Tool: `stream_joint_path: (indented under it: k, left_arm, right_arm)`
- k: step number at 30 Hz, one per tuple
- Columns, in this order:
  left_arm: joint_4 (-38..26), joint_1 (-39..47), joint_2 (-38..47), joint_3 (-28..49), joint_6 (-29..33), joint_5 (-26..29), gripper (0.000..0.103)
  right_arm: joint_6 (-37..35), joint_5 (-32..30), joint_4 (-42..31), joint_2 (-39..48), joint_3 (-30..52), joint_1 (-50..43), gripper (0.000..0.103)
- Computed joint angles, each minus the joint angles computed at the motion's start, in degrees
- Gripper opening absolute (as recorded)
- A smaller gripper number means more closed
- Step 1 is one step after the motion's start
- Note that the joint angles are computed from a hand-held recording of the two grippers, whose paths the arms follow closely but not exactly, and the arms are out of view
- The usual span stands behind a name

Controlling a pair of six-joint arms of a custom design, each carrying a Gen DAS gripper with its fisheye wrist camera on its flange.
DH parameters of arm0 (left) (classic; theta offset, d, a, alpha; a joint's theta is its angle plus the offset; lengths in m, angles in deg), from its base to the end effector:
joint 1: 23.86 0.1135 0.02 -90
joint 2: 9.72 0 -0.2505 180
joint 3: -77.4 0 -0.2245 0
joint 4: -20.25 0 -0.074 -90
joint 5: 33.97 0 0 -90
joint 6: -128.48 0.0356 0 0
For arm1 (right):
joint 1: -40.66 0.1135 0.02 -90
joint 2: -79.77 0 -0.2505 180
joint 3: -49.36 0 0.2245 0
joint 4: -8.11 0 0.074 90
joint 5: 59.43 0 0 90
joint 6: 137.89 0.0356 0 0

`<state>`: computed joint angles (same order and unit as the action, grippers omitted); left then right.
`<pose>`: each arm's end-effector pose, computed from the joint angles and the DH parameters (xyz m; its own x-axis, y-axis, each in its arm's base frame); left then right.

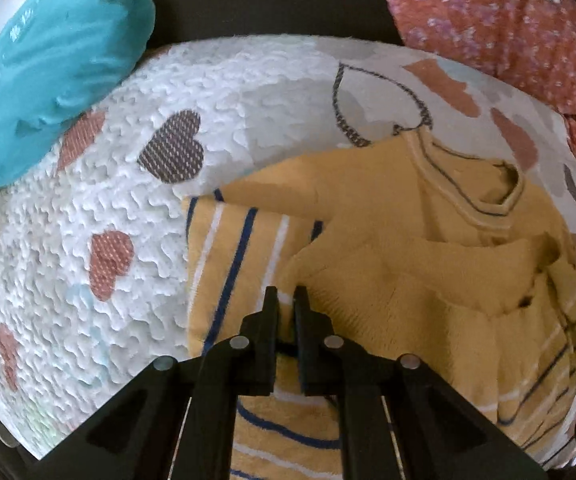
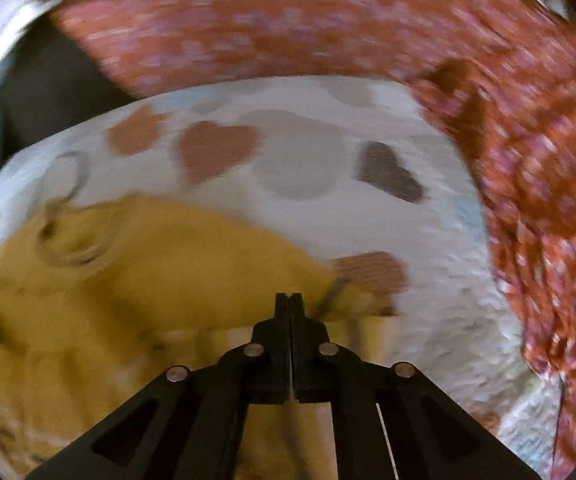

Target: Fold small clothes

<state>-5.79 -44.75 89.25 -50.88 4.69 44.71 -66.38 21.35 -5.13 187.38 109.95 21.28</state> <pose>0.2293 -0.0800 0.0918 -0.9088 -0.2368 -0.3435 -0.2509 0.9680 -0.0037 0.2877 -0.0952 0.0933 -0.8569 -0.0304 -0.5146 -0.0202 0.9995 -0.0254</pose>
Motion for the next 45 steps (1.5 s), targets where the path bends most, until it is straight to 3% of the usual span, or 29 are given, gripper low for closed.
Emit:
stream_joint_path:
  k: [5,9,13,16,17,18,19,21,22,23,27,31,34,36,37,41,45]
  left_arm:
    - [6.92,1.47,1.17,-3.61,-0.07,2.10,0.008]
    - [7.19,2.07,0.42,-4.22,-0.04,3.12,0.009]
    - [6.66,1.58,0.23,-4.27,-0.07,2.41,0.013]
    - [7.02,1.77,0.36,-4.43,-0.04,2.47,0.014]
    - [7.14,1.80,0.37,-4.48,-0.16,2.57,0.014]
    - [7.36,1.81,0.36,-4.60,-0.38,2.67,0.014]
    - [7.59,1.79,0.35,-4.76,-0.51,2.67,0.014]
    - [7.98,1.67,0.38,-5.01,-0.39,2.47,0.014]
    - [8.00,1.72,0.30,-5.06,-0.15,2.53,0.014]
    - [7.98,2.03,-0.07,-5.22,0.00,2.78,0.014]
    - [8.41,4.60,-2.08,-6.06,-1.22,5.74,0.009]
    - [8.96,5.52,-0.82,-5.36,-1.81,5.61,0.009]
    - [10.15,5.44,1.08,-4.92,-2.71,5.30,0.009]
    - [10.12,5.29,1.67,-4.55,-3.05,4.52,0.013]
    - [9.95,5.72,1.46,-4.53,-2.93,4.91,0.015]
    - [10.22,9.63,-2.34,-6.87,-1.80,9.86,0.019]
    - [8.79,12.10,-11.00,-11.24,-2.09,11.95,0.019]
  right_arm:
    - [-4.17,-16.18,-9.21,-4.00,0.57,-7.68,0.004]
    - [-10.95,-24.15,-12.18,-8.50,-4.40,-7.79,0.031]
    - [-12.10,-23.28,-7.22,-12.37,-11.15,-0.77,0.033]
    - [-12.01,-21.26,-6.21,-10.80,-11.64,4.18,0.034]
    - [-11.52,-19.24,-5.16,-8.38,-11.06,5.74,0.038]
    - [-10.83,-16.42,-5.22,-4.41,-8.90,7.42,0.051]
    - [-10.19,-14.21,-5.53,-0.80,-7.14,8.53,0.053]
    - [-9.50,-13.43,-1.81,0.10,-8.67,8.90,0.049]
    - [-8.85,-12.17,0.52,-1.48,-10.68,9.67,0.016]
    - [-8.28,-11.32,1.22,-3.15,-11.83,10.09,0.007]
    - [-5.60,-16.57,-1.24,-8.48,-11.25,4.00,0.006]
    - [-0.47,-18.98,-5.08,-4.58,-2.77,-2.51,0.006]
    - [2.12,-17.86,-6.48,1.24,2.59,-3.65,0.007]
    - [3.89,-10.88,-3.96,5.35,4.21,-2.40,0.007]
    - [3.77,-10.55,-4.59,7.83,6.18,-3.11,0.007]
    - [4.50,-20.50,-12.47,10.02,11.47,-11.77,0.008]
    - [-5.10,-24.83,-18.07,3.26,8.50,-18.42,0.027]
